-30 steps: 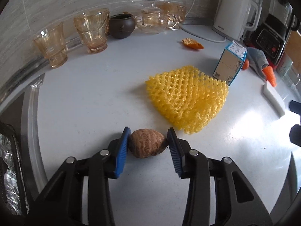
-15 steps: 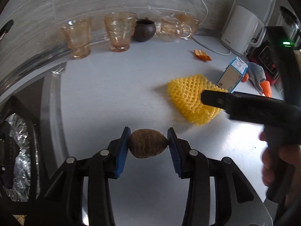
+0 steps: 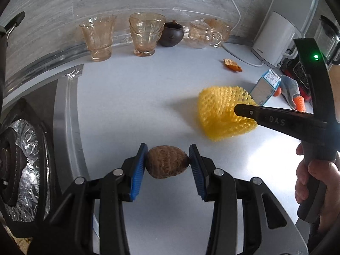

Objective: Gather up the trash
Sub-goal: 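Grasp the yellow foam net with the right gripper while the left gripper holds the walnut, then carry walnut and yellow foam net over the green basket and open both grippers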

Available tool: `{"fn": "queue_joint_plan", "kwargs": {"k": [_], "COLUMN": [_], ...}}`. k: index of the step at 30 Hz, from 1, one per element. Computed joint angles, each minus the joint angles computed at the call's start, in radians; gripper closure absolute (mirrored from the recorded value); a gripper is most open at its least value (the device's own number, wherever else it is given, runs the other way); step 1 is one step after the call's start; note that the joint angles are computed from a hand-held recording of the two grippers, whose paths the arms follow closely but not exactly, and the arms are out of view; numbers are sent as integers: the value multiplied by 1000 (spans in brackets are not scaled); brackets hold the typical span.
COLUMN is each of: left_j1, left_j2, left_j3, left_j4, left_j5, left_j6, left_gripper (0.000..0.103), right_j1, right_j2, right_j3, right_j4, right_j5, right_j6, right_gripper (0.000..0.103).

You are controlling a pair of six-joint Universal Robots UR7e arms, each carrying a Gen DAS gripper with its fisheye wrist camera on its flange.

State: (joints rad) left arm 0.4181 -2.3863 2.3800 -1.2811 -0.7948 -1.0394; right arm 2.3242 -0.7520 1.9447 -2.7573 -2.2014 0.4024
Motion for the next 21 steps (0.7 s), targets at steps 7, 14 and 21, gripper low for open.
{"fn": "queue_joint_plan", "kwargs": {"k": [7, 14, 21], "left_j1": [-141, -369, -638], "left_j2": [3, 42, 172], "left_j3": [-17, -2, 54], "left_j4": [106, 126, -24], "left_j5": [-69, -195, -368], "left_j6": [-97, -195, -344], "left_gripper": [63, 63, 63], "right_j1": [63, 167, 276], "right_j2": [-120, -344, -630], "right_j3": [85, 228, 370], "right_j4": [44, 197, 472], "right_j5": [-18, -71, -83], "right_j6": [42, 164, 340], "right_gripper": [93, 93, 93]}}
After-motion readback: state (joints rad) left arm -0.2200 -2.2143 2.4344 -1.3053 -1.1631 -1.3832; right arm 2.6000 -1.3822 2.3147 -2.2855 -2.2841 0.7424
